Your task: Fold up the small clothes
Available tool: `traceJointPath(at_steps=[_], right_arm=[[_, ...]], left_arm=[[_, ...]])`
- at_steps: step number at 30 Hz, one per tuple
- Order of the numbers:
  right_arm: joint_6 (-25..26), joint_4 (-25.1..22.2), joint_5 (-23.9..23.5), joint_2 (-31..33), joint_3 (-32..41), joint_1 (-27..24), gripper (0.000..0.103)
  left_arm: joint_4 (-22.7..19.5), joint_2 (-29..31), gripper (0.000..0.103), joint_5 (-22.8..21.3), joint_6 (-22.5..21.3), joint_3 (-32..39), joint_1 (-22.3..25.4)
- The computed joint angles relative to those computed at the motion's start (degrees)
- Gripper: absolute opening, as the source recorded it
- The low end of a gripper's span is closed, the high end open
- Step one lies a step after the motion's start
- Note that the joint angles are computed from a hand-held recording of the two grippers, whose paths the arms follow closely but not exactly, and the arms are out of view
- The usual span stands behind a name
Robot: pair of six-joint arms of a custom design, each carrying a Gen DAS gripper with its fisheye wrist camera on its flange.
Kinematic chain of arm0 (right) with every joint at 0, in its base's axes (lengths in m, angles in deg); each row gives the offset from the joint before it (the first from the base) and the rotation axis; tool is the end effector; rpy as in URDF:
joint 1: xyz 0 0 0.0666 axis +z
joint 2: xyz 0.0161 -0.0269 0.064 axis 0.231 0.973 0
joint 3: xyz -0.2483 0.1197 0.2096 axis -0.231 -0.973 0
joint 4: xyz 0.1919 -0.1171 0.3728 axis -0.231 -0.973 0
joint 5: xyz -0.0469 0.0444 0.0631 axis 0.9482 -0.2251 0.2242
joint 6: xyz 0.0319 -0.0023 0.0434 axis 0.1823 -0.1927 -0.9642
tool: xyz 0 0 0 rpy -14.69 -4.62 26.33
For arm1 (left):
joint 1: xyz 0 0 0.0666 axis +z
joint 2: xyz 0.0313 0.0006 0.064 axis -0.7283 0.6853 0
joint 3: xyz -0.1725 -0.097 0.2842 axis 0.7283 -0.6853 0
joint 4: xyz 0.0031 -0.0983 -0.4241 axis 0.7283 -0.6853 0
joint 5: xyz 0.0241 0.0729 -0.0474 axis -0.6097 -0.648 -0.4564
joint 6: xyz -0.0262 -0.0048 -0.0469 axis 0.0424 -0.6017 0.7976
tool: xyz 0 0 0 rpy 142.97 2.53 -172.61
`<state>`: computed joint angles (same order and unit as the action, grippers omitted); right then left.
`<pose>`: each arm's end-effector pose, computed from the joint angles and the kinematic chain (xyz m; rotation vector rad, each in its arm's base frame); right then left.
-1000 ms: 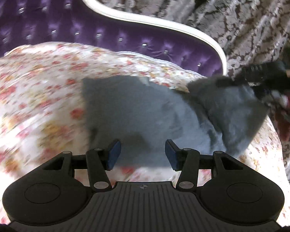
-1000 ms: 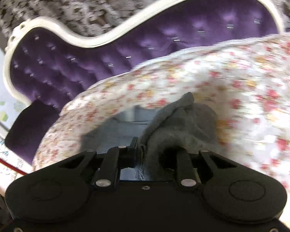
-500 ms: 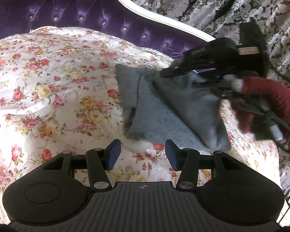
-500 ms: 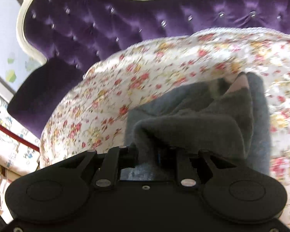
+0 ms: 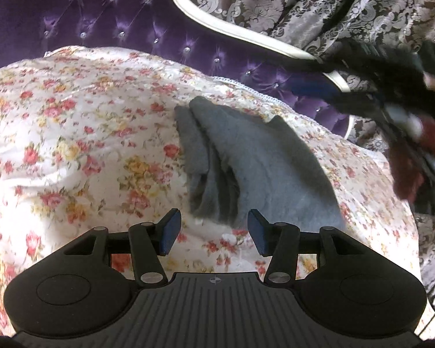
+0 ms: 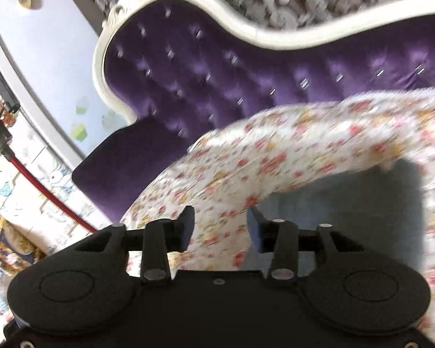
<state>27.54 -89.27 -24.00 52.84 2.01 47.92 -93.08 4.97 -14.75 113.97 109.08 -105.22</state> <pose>0.4286 0.3177 0.4785 -0.7629 2.1861 1.0645 0.2019 -0.2853 0.3868 -0.4869 2.1699 -0.3191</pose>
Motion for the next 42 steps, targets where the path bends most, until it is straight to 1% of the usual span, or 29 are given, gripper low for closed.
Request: traceJointPath(at_steps=[2, 4, 7, 8, 10, 11, 14, 17, 20, 21, 23, 24, 25, 27, 29, 30, 32, 35, 37, 38, 40, 42], right_arm=[[5.0, -1.0, 3.9, -2.5, -2.5, -0.3, 0.057], [11.6, -2.4, 7.9, -5.2, -5.7, 0.2, 0.061], [19.4, -1.6, 11.8, -9.5, -11.5, 2.0, 0.064], [21.4, -0.9, 12.9, -10.9, -13.5, 2.9, 0.066], [25.3, 1.5, 15.2, -13.5, -17.5, 5.2, 0.072], [27.1, 2.6, 15.9, -14.6, -19.1, 5.9, 0.073], [34.0, 6.7, 19.4, -17.6, -23.8, 9.5, 0.073], [40.0, 8.9, 22.0, -18.5, -26.2, 12.1, 0.073], [45.5, 11.0, 26.0, -18.4, -28.0, 14.2, 0.071], [47.7, 12.3, 28.1, -18.3, -28.7, 15.0, 0.071], [51.8, 15.0, 31.9, -17.8, -29.7, 16.1, 0.06], [52.6, 16.5, 33.0, -17.8, -30.1, 16.3, 0.038], [51.5, 16.8, 32.7, -17.6, -29.9, 16.0, 0.021], [44.0, 16.9, 29.7, -17.7, -28.8, 14.2, 0.02], [35.8, 17.4, 26.3, -18.1, -28.0, 12.0, 0.02], [31.7, 17.7, 24.4, -18.1, -27.5, 10.7, 0.02], [26.4, 18.4, 21.6, -18.2, -27.0, 8.9, 0.02], [23.9, 17.9, 20.3, -17.8, -26.3, 7.7, 0.02], [23.1, 17.4, 19.6, -17.3, -26.1, 7.2, 0.02], [22.6, 17.5, 19.4, -17.3, -26.3, 7.1, 0.02], [22.4, 17.5, 19.1, -17.4, -26.6, 6.9, 0.02], [22.3, 17.5, 18.4, -17.6, -26.8, 6.7, 0.02]], left_arm=[[0.3, 0.2, 0.049, 0.3, -1.1, 0.5, 0.7], [0.7, 0.2, 0.049, 0.7, -1.9, 0.8, 1.4], [1.2, -0.1, 0.049, 1.6, -2.3, 1.0, 2.5], [1.3, -0.2, 0.049, 1.8, -2.3, 1.1, 2.9], [0.8, -0.2, 0.049, 2.6, -2.3, 1.5, 3.8], [0.1, -0.1, 0.049, 3.0, -2.1, 1.8, 4.3], [-0.9, -0.3, 0.049, 3.3, -1.9, 2.0, 5.1], [-1.5, -0.9, 0.049, 4.2, -1.4, 1.8, 5.9], [-1.4, -1.4, 0.049, 5.0, -1.4, 1.6, 6.5], [-1.2, -1.5, 0.049, 5.4, -1.6, 1.6, 6.8], [-0.3, -1.6, 0.049, 6.5, -2.3, 1.6, 7.4], [0.3, -1.6, 0.049, 7.1, -2.8, 1.7, 7.7], [1.0, -1.5, 0.05, 7.8, -3.4, 1.8, 8.2], [3.0, -1.3, 0.05, 9.7, -5.0, 1.9, 9.0], [6.0, -1.2, 0.051, 13.2, -6.6, 1.6, 10.5], [7.7, -1.0, 0.052, 15.3, -6.9, 1.4, 11.4], [12.6, -1.1, 0.054, 19.7, -7.5, 0.2, 13.4], [20.3, -0.6, 0.055, 25.7, -5.7, -1.7, 16.3], [22.8, 0.0, 0.056, 26.7, -4.0, -2.0, 17.4], [23.5, 0.2, 0.057, 26.6, -3.7, -2.1, 17.6], [23.0, 0.8, 0.068, 25.3, -3.2, -1.7, 17.4], [21.6, 1.1, 0.07, 24.5, -3.1, -1.5, 16.8]])
